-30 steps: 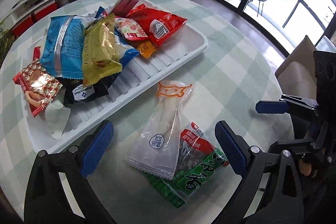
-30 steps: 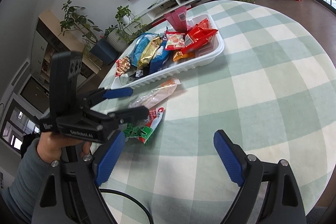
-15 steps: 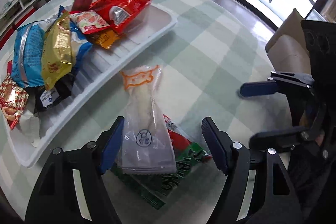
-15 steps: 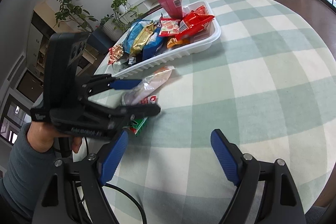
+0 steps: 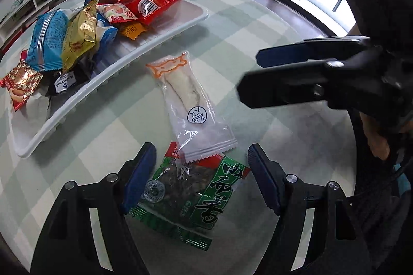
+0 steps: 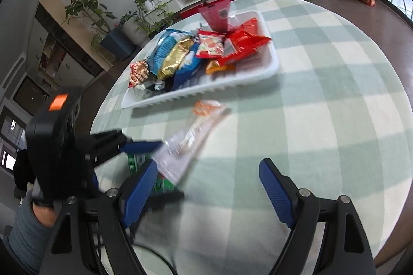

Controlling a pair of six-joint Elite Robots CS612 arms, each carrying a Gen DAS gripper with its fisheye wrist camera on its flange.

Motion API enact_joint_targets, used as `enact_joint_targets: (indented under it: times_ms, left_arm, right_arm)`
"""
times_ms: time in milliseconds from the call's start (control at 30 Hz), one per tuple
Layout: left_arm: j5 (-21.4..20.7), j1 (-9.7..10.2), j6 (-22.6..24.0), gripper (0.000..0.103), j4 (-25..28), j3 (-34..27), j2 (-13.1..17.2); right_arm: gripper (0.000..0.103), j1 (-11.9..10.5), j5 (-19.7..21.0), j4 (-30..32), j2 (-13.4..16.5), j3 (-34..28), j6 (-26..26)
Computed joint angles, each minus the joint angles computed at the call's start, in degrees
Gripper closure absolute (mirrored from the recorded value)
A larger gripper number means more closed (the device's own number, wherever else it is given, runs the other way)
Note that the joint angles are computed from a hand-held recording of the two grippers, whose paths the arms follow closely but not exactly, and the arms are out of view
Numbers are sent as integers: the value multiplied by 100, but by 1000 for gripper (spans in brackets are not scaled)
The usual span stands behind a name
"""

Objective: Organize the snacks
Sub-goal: 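Move both open tools back toward the clear bag and green packet, then grasp the green nut packet with the left tool while the right tool grasps the clear bread bag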

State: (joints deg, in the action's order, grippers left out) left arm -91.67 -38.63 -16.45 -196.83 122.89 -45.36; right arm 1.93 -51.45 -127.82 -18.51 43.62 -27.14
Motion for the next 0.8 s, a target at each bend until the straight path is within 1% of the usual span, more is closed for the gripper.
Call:
enact_joint_targets:
  times_ms: [33, 100, 200, 300, 400, 500, 567, 633, 667, 733, 800]
  left_arm:
    - [-48, 14, -47, 31, -55, 21, 7]
    - [-51, 6, -69, 31, -74, 45, 6]
    - [70, -67, -67, 31, -50, 113, -28]
    - [174, -107, -252, 31, -253, 247, -47]
    - [296, -128, -414, 31, -475, 386, -78]
    - [414, -146, -375, 30, -563, 491, -152]
    - [357, -127, -246, 30, -606, 540, -200]
    - [146, -92, 18, 26, -644, 568, -236]
    - [61, -77, 224, 26, -548, 564, -261]
    - [60, -65, 571, 26, -243, 524, -294]
    - [-55, -3, 739, 26, 33, 470, -293]
  right_arm:
    - [19, 39, -79, 148, 68, -171, 18]
    - [19, 134, -244, 657, 270, -655, -20]
    - [19, 250, -577, 902, 431, -1003, -6]
    - [19, 352, -1024, 795, 504, -1117, 19]
    - [19, 395, -1179, 735, 531, -1132, 2]
    - [19, 438, -1308, 520, 491, -1012, -41]
    - [19, 449, -1320, 520, 491, -1011, -59]
    - [19, 455, -1347, 517, 490, -1010, -83]
    - [19, 461, -1369, 520, 488, -1008, -114]
    - [19, 477, -1450, 485, 468, -967, -212]
    - [19, 486, -1477, 475, 460, -951, -221]
